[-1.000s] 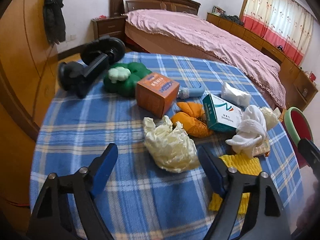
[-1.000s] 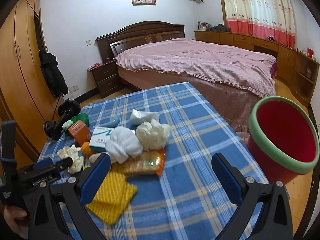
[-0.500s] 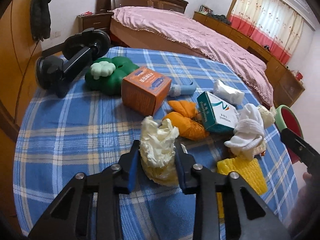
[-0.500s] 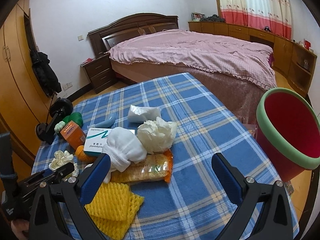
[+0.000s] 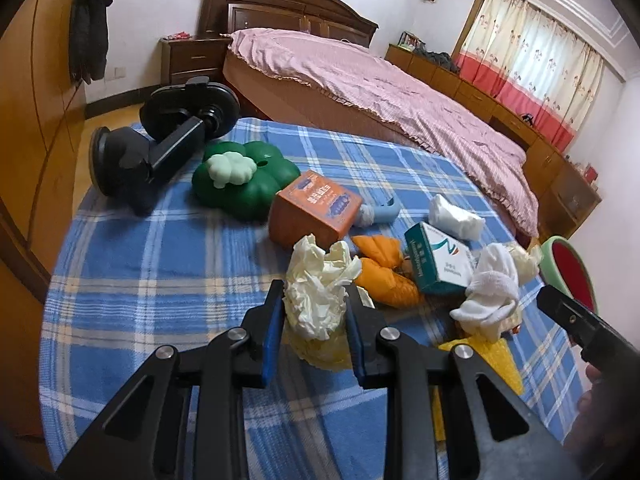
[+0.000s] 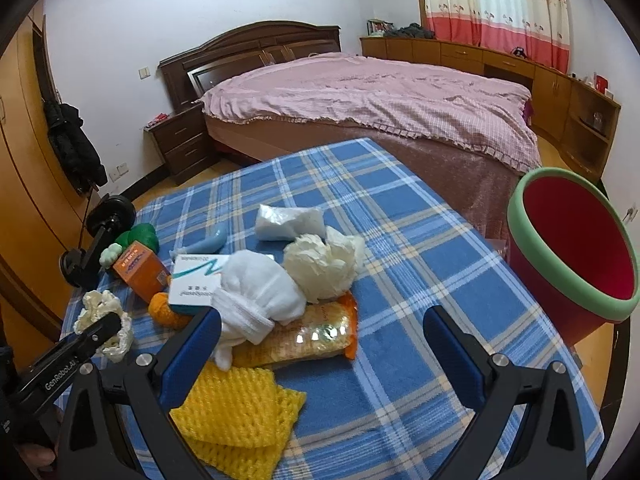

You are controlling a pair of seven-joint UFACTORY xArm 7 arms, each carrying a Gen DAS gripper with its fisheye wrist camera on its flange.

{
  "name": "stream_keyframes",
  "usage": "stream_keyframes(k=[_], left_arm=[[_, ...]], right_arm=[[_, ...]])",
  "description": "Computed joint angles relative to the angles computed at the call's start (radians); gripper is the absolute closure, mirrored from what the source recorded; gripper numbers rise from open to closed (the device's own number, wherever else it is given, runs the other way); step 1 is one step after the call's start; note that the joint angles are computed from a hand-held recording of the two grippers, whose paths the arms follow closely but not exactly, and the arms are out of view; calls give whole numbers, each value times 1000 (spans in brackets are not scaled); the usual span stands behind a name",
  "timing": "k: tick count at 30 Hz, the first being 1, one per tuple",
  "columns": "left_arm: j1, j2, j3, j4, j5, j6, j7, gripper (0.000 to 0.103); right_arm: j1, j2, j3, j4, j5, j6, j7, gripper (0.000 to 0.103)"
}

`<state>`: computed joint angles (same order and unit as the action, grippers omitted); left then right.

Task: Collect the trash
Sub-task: 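Lift the plastic bag with the left gripper while the right gripper lifts the white cloth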

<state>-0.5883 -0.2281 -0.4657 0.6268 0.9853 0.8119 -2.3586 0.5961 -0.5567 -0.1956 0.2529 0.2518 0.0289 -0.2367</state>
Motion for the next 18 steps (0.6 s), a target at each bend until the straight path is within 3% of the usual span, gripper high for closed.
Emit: stream_keyframes(k=[3, 5, 8, 12, 14, 18], left_arm=[[-1, 9, -5, 8, 13, 11, 3, 74], [-5, 4, -5, 6, 19, 15, -9, 74], [-8, -7, -10, 3, 22, 34, -26, 74], [-12, -17, -13, -1, 18, 51, -31, 74], [-13, -26, -12, -7, 10, 47, -32, 74], [-18, -32, -28, 0, -14, 81, -27, 74]], right_arm=[[50, 2, -35, 6, 14, -5, -9, 1], [106, 9, -78, 20, 31, 12, -30, 12], [133, 40, -76, 39, 54, 14, -51, 18], [244, 86, -152, 70, 119, 10, -114, 26], [277, 106, -168, 77, 151, 7, -141, 40], [320, 131, -195, 84, 220, 8, -191, 59]])
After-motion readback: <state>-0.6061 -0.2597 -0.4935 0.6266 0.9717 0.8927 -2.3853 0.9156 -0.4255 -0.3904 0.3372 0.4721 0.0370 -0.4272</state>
